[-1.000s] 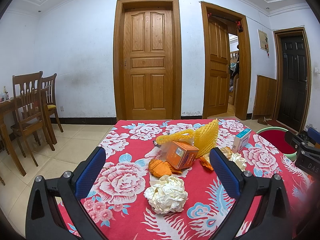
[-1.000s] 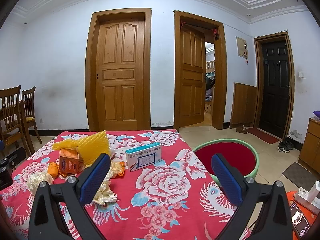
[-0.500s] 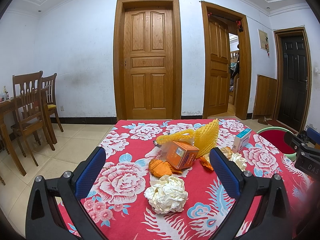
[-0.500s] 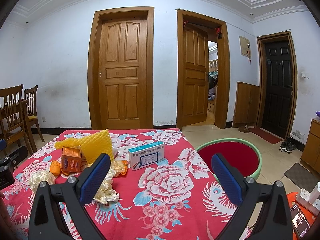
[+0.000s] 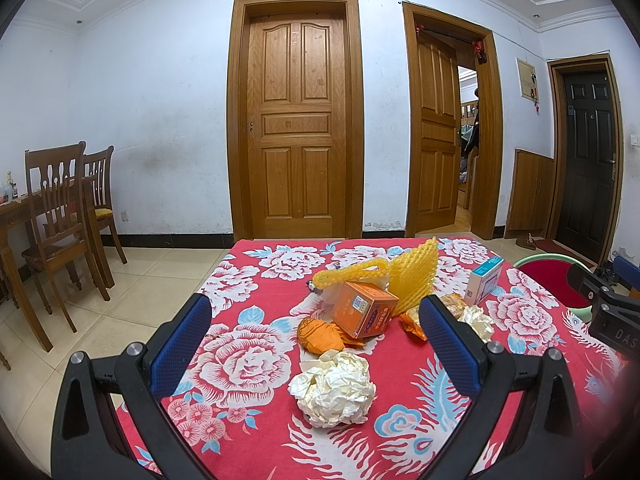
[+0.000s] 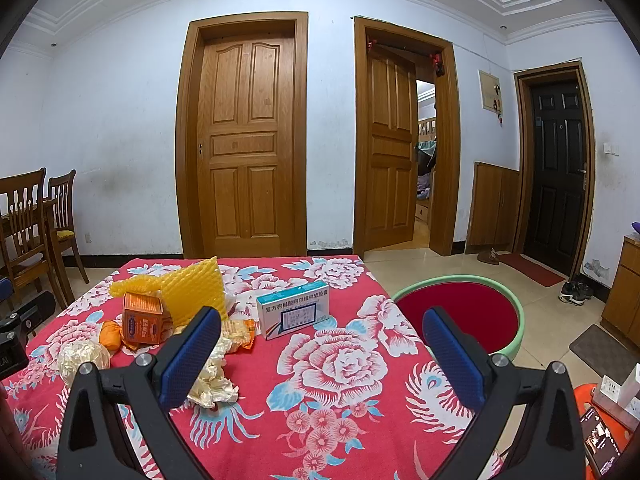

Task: Collect trash
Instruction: 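Grasp the crumpled white tissue with the left gripper while the right gripper grasps crumpled foil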

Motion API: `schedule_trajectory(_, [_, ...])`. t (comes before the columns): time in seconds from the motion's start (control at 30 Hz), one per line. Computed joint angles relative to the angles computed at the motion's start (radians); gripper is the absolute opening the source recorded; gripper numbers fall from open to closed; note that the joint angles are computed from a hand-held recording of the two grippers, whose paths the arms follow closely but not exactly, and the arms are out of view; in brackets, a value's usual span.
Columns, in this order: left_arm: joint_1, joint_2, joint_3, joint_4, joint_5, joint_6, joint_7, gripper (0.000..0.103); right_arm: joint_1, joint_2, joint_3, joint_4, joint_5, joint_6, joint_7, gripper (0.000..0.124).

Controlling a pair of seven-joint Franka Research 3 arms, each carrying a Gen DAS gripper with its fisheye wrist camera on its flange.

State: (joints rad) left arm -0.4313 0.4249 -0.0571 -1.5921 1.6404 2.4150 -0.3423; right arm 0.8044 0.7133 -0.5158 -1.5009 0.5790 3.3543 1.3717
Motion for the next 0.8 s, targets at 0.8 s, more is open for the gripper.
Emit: schedule_trajectory(0.8, [0.097,0.183,-0.045,0.212,-0.677,0.130,0.677,0.102,-0.418,0.072,0.507,0.356,-0.219,-0.629,-0.133,0.103])
